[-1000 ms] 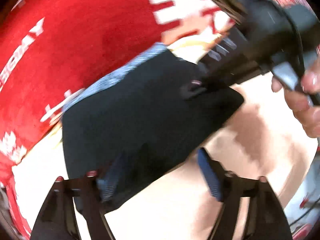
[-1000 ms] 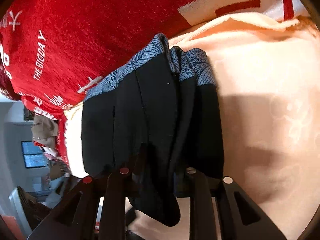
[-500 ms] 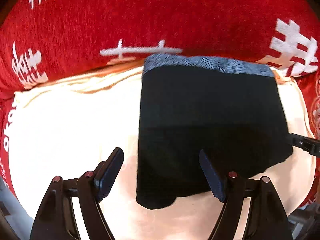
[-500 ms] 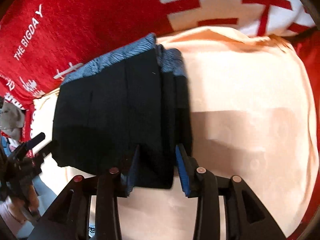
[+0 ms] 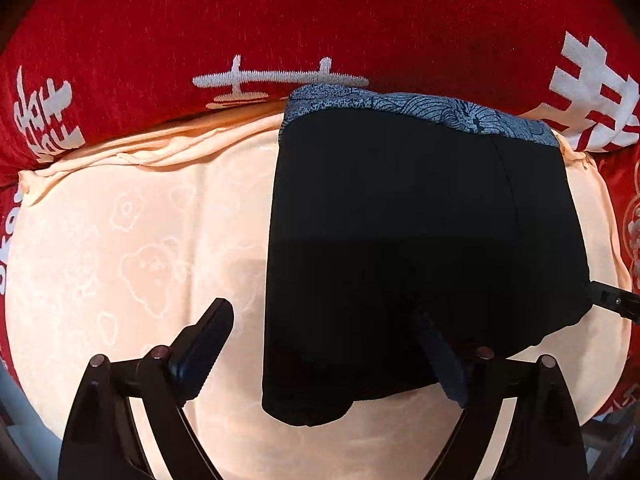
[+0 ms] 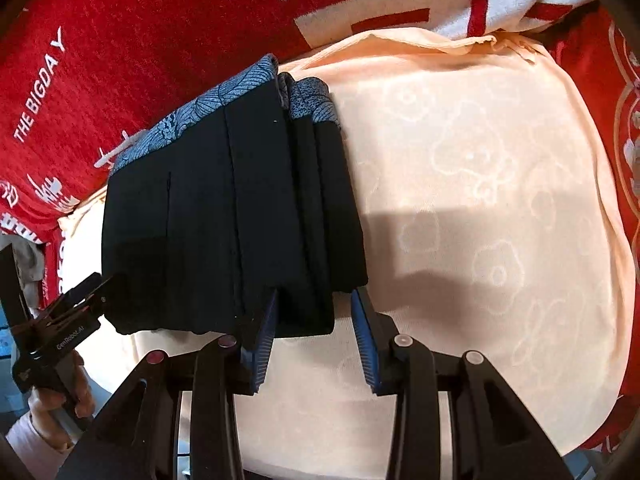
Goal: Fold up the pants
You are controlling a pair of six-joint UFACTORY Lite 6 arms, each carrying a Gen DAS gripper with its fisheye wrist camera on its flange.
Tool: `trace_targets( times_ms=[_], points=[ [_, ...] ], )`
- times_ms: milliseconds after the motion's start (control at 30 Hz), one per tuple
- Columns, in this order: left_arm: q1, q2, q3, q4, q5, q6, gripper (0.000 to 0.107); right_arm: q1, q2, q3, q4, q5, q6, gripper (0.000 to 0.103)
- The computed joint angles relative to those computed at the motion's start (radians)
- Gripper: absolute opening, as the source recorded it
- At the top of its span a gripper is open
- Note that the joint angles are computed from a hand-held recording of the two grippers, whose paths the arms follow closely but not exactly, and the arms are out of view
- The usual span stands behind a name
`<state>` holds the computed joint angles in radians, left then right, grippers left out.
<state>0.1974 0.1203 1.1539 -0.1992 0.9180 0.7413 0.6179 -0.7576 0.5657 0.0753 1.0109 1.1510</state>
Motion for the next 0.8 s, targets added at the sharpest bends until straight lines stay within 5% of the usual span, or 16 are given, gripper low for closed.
trace_targets(
  times_ms=[500,800],
  points=[
    [0.017,0.061,0.127,0.013,0.063,-0.016,0.092,0.041,-0.064,0.008,-0.037,0.077,0.099,0.041],
    [0.006,0.281,0.399,-0.018,0.09,-0.133,0.092,-0.054,-0.068,-0.002,-0.005,0.055,-0.001,0.045]
  ],
)
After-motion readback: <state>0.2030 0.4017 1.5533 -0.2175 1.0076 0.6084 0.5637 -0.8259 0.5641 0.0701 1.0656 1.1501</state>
